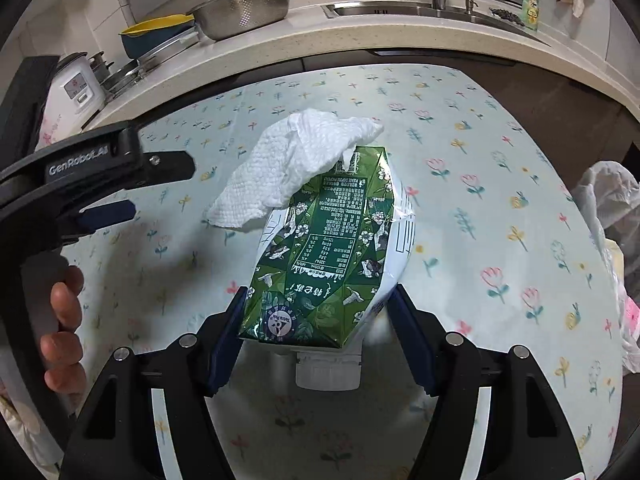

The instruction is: Collect trash

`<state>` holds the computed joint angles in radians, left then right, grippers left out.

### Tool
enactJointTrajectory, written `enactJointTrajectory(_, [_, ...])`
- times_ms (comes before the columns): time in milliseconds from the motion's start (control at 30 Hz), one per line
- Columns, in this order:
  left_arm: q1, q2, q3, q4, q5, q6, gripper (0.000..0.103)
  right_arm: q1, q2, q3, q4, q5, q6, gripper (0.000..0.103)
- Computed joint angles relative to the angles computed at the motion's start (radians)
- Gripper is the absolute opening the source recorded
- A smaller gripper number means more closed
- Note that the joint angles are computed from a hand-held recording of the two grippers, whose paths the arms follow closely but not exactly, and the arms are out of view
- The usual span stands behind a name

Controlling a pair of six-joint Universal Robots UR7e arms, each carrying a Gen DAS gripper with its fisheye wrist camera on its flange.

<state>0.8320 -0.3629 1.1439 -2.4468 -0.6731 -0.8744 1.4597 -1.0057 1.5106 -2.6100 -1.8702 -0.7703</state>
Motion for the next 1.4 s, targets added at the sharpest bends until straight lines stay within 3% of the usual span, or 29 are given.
enactJointTrajectory(233, [-0.003, 0.141, -0.213, 0.033, -0.131, 0.055, 0.092, -0.042, -0.06, 0.049, -0.031, 0.027, -0.07, 0.066])
enactJointTrajectory(367, [-0.008, 0.199, -0.309, 0.067, -0.163, 0.098, 0.092, -0.066, -0.082, 0.034, 0.006, 0.04, -0.068, 0.066])
enactJointTrajectory(433, [-0.003, 0.225, -0.351, 0.072, -0.192, 0.112, 0.083, -0.076, -0.089, 0.025, 0.022, 0.046, -0.064, 0.066])
enactJointTrajectory(533, [0.012, 0.252, -0.395, 0.08, -0.276, 0.106, 0.062, -0.089, -0.095, 0.011, 0.041, 0.053, -0.056, 0.066])
enactJointTrajectory(633, [0.001, 0.27, -0.419, 0.109, -0.247, 0.109, 0.047, -0.102, -0.099, -0.006, 0.063, 0.064, -0.041, 0.066])
enactJointTrajectory(700, [0.003, 0.278, -0.438, 0.137, -0.275, 0.105, 0.019, -0.108, -0.099, -0.016, 0.072, 0.069, -0.031, 0.066])
enactJointTrajectory(833, [-0.013, 0.29, -0.452, 0.189, -0.252, 0.086, 0.004, -0.117, -0.108, -0.021, 0.07, 0.076, -0.015, 0.066])
enactJointTrajectory(1167, [-0.094, 0.256, -0.382, 0.281, -0.131, 0.016, 0.0, -0.146, -0.152, -0.033, 0.066, 0.126, -0.004, 0.066])
enactJointTrajectory(1400, [-0.144, 0.204, -0.287, 0.29, -0.1, -0.057, 0.0, -0.17, -0.209, -0.022, 0.068, 0.175, -0.005, 0.066])
